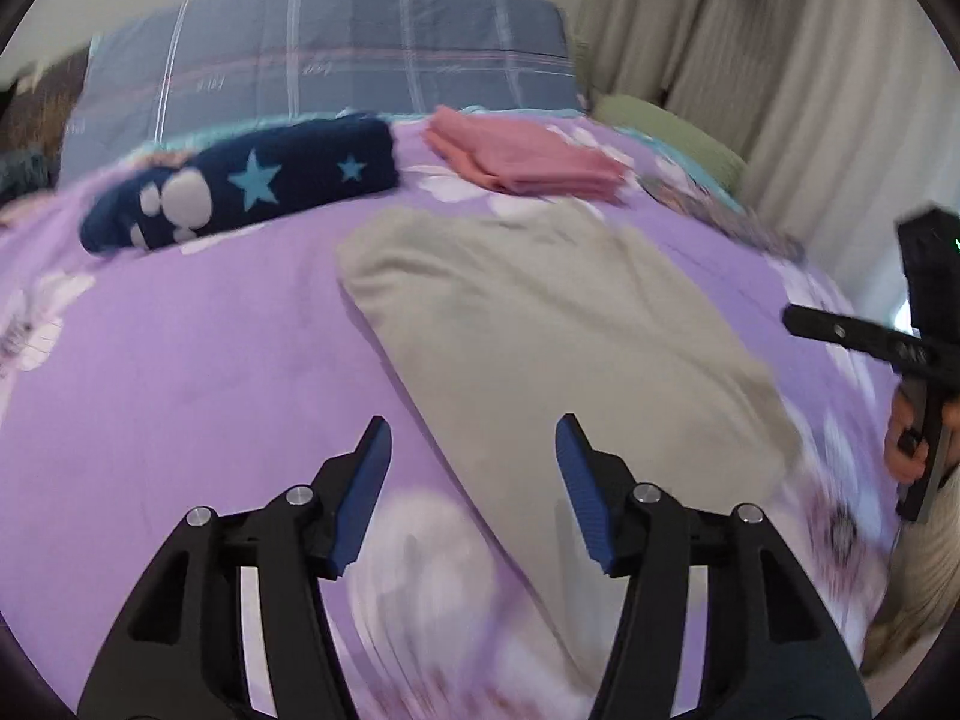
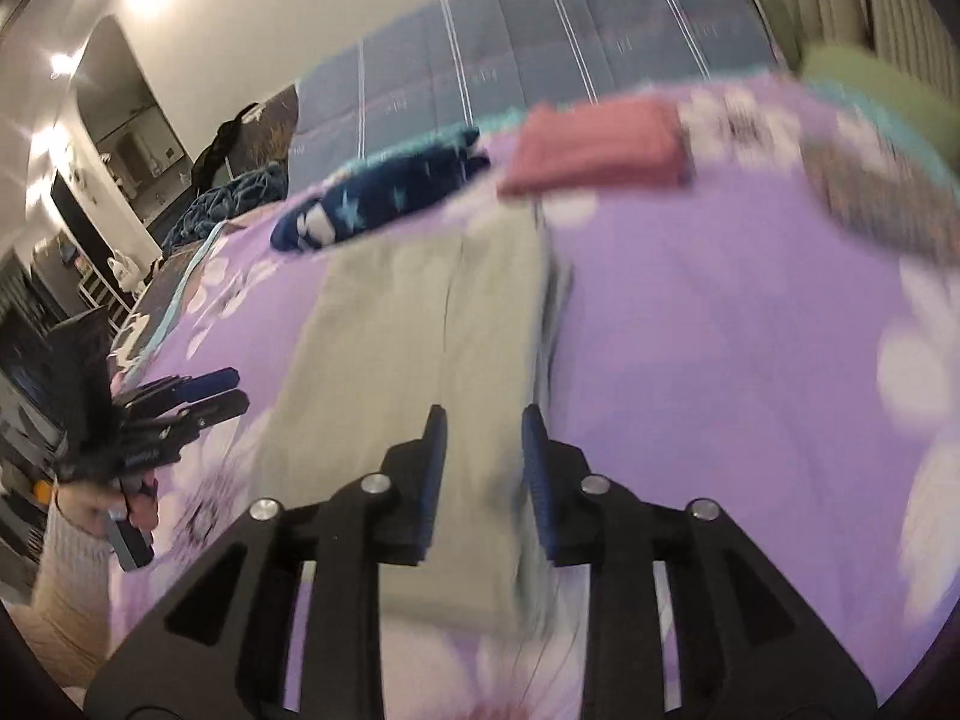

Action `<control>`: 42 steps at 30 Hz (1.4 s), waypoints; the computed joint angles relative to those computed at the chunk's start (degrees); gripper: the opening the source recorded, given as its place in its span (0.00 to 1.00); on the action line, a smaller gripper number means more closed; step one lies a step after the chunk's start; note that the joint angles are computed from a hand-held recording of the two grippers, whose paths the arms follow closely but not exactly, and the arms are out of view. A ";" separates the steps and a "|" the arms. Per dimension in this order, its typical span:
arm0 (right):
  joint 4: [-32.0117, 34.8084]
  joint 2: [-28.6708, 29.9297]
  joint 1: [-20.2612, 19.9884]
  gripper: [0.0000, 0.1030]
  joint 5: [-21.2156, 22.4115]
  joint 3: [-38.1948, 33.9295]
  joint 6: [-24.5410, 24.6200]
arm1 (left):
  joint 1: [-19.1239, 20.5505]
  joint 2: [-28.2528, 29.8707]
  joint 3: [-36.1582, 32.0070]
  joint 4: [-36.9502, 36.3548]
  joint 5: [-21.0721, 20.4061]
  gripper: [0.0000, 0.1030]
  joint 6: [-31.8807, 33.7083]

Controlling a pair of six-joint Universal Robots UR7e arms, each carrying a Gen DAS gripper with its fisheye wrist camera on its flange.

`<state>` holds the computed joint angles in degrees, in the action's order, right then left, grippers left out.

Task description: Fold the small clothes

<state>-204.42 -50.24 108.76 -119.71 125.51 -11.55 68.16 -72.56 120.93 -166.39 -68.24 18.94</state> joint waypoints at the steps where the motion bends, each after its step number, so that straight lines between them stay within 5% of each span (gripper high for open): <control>1: 1.69 0.27 -0.64 0.27 0.63 -2.07 -0.11 | 1.59 2.29 -3.78 2.73 -1.41 0.56 -1.96; 7: 5.92 3.21 -3.88 0.27 9.12 -7.73 -2.94 | 7.94 12.34 -19.79 11.29 -10.22 0.54 -11.86; 9: 8.10 5.92 -4.24 0.26 4.15 -9.83 -2.13 | 8.97 14.89 -23.16 10.37 -12.69 0.26 -12.04; 11: 8.82 8.25 -5.33 0.07 -0.55 -11.14 -1.30 | 9.42 16.50 -25.54 9.17 -14.64 0.15 -12.60; 15: 5.17 7.14 -7.89 0.06 5.04 -8.59 -0.94 | 7.15 17.54 -23.99 -2.13 -6.85 0.02 -6.78; 18: 5.91 5.92 -7.94 0.09 5.84 -7.75 -0.41 | 7.57 15.85 -22.58 -2.65 -9.38 0.02 -7.59; 20: 6.29 4.53 -7.88 0.24 7.02 -6.98 0.23 | 6.90 13.55 -20.02 -1.99 -10.53 0.10 -5.73; 22: 4.76 3.38 -7.17 0.37 6.95 -6.08 0.66 | 6.17 10.50 -16.48 -0.72 -11.45 0.33 -4.13; 25: 6.31 1.15 -7.09 0.39 7.39 -6.04 0.95 | 3.67 6.32 -9.55 1.23 -8.43 0.48 -0.19; 27: 13.22 -0.93 -8.52 0.48 10.41 -6.48 2.81 | 2.96 4.89 -5.82 2.52 -6.41 0.59 0.41; 30: 20.85 -1.28 -10.58 0.54 12.63 -7.52 5.05 | 4.05 5.15 -3.96 4.93 -6.74 0.62 -0.80; 42: 25.55 2.91 -14.85 0.57 23.98 -16.45 2.35 | 6.24 12.12 -13.38 6.91 -12.26 0.59 -3.38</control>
<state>-178.87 -47.33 93.91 -95.73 109.06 -9.20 74.39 -60.44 107.55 -159.48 -80.49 15.55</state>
